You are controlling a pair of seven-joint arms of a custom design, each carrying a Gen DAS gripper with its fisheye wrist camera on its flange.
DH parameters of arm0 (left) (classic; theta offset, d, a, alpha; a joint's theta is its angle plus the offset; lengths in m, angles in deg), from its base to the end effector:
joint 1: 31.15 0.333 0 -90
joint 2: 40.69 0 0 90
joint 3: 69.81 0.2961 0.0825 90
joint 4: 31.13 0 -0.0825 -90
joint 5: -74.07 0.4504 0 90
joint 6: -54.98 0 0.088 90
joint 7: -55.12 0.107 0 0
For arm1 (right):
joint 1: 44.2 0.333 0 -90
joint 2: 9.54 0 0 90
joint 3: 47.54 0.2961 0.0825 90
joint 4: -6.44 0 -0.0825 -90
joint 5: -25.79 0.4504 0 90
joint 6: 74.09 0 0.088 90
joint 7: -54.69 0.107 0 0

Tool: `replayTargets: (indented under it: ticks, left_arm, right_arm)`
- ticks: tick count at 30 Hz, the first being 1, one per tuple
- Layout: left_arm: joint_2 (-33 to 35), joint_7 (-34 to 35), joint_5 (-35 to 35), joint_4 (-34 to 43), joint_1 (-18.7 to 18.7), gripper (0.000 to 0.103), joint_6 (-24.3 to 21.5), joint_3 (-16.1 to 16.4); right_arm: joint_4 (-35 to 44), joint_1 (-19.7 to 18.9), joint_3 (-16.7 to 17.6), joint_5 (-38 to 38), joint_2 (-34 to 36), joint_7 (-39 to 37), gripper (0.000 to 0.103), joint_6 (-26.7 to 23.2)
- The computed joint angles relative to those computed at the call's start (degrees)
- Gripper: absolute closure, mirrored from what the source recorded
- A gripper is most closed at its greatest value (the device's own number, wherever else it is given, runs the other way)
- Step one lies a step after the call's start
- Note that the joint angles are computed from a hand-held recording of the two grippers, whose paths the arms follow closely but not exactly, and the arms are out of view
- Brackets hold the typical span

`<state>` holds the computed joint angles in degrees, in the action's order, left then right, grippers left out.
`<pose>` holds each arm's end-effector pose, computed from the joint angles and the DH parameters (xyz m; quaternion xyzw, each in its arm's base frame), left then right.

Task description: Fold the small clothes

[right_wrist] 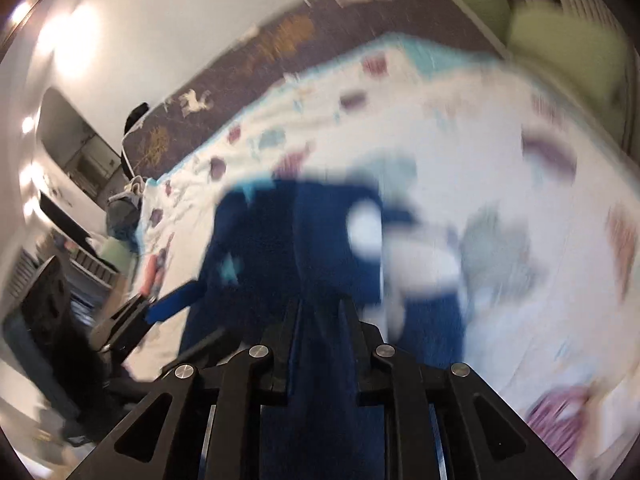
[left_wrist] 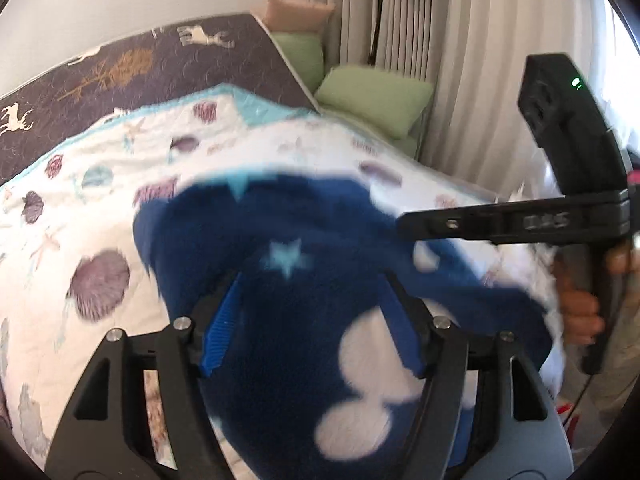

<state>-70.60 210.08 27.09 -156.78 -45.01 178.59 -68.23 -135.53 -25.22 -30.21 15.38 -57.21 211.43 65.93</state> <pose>0.4918 -0.1351 0.6275 -0.2319 0.8674 -0.4319 0.0855 0.3427 0.2781 0.6132 -0.4874 0.7701 -0.1571 0.3804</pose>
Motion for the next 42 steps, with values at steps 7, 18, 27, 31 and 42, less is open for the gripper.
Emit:
replayTargets:
  ticks: [7,18,27,31,42]
  left_arm:
    - [14.5,-14.3,7.3,10.3,2.5,0.033,5.6,-5.5]
    - [15.3,-10.9,9.6,6.5,1.9,0.033,12.9,-7.0]
    - [6.8,-8.0,11.0,2.5,0.1,0.033,14.7,-5.5]
    - [0.3,-4.2,6.6,-0.2,-2.1,0.033,10.2,-1.7]
    - [-14.2,0.5,6.7,-18.7,-1.0,0.031,10.7,0.1]
  right_arm:
    - [7.3,-2.2,-3.7,0.5,11.6,-4.3,0.084,0.6]
    - [9.5,-2.6,-4.1,-2.3,20.0,-2.5,0.086,-1.0]
    - [7.1,-2.5,-1.9,-3.8,10.2,-2.7,0.082,-4.4]
    - [6.2,-0.5,0.6,-5.3,3.7,-2.4,0.079,-7.4]
    - [0.6,6.4,4.9,-2.8,2.7,0.4,0.065,-10.1]
